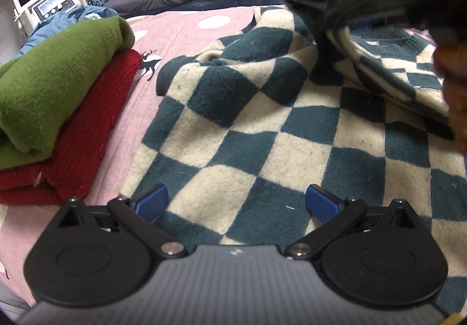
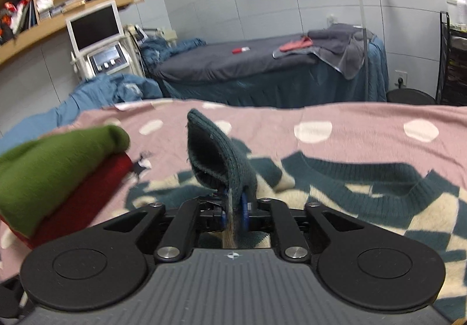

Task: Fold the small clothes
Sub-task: 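Lower the held hem with the right gripper toward the sweater collar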

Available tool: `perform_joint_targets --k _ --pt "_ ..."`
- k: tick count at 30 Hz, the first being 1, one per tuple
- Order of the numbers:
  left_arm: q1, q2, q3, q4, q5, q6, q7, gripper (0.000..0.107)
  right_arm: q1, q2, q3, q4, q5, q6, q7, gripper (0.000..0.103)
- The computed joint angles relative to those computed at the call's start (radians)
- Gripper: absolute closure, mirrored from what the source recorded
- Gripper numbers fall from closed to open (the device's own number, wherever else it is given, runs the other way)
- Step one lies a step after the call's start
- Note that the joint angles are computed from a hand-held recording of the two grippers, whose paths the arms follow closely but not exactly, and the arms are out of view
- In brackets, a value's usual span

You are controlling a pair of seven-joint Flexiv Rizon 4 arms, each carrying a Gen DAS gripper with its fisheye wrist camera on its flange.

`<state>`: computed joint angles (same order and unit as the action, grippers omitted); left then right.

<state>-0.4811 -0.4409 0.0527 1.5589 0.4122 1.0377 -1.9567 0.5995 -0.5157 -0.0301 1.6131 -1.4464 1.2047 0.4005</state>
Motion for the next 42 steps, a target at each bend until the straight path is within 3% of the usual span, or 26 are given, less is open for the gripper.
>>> perform_joint_targets --k 3,6,10,12,14,16,18,20,25,28,32,34,37,38,40,42 --pt "0.001 0.006 0.000 0.006 -0.002 0.000 -0.005 0.004 -0.012 -0.016 0.010 0.005 0.075 0.049 -0.006 0.048" --pt "0.001 0.008 0.002 0.006 -0.002 -0.005 -0.017 0.004 -0.012 0.022 -0.019 0.054 -0.009 0.097 0.145 0.045" --pt "0.009 0.006 -0.008 0.007 -0.016 0.001 -0.021 0.004 -0.055 0.096 0.002 0.125 -0.185 0.111 0.371 0.045" --pt "0.017 0.006 -0.021 0.014 -0.043 0.001 -0.008 0.004 -0.065 0.142 0.030 0.180 -0.205 0.046 0.422 0.042" --pt "0.013 0.006 -0.023 0.017 -0.049 0.000 -0.006 0.004 -0.065 0.179 0.068 0.233 -0.149 -0.052 0.420 0.038" --pt "0.002 0.007 -0.016 0.016 -0.038 0.002 -0.011 0.004 -0.094 0.204 0.090 0.267 -0.197 -0.060 0.496 0.038" --pt "0.002 0.010 -0.019 0.018 -0.041 0.004 -0.008 0.004 -0.112 0.209 0.117 0.282 -0.178 -0.077 0.481 0.042" --pt "0.009 0.015 -0.026 0.027 -0.057 0.014 -0.003 0.004 -0.113 0.199 0.136 0.285 -0.112 -0.093 0.392 0.044" --pt "0.034 0.020 -0.047 0.043 -0.117 0.051 0.022 0.004 -0.093 0.173 0.181 0.307 0.164 -0.167 0.183 0.047" --pt "0.037 0.014 -0.055 0.038 -0.151 0.052 0.039 0.004 -0.068 0.192 0.109 0.355 0.056 -0.095 0.300 0.051" --pt "0.028 0.015 -0.055 0.042 -0.160 0.060 0.065 0.004 -0.097 0.249 0.122 0.399 -0.064 -0.091 0.427 0.046" --pt "0.018 0.016 -0.051 0.041 -0.153 0.051 0.075 0.004 -0.099 0.309 0.150 0.445 -0.099 -0.177 0.460 0.034" --pt "0.025 0.035 -0.075 0.075 -0.181 0.073 0.108 0.004 -0.082 0.412 0.219 0.528 -0.058 -0.384 0.428 0.015" --pt "0.040 0.044 -0.101 0.101 -0.213 0.099 0.144 0.004 -0.077 0.443 0.242 0.552 -0.028 -0.449 0.415 0.004" --pt "0.077 0.059 -0.171 0.152 -0.292 0.147 0.276 0.004 -0.071 0.493 0.283 0.593 0.047 -0.548 0.397 0.000" --pt "0.052 0.059 -0.168 0.151 -0.295 0.151 0.327 0.004 -0.088 0.531 0.298 0.633 0.111 -0.536 0.383 0.001"
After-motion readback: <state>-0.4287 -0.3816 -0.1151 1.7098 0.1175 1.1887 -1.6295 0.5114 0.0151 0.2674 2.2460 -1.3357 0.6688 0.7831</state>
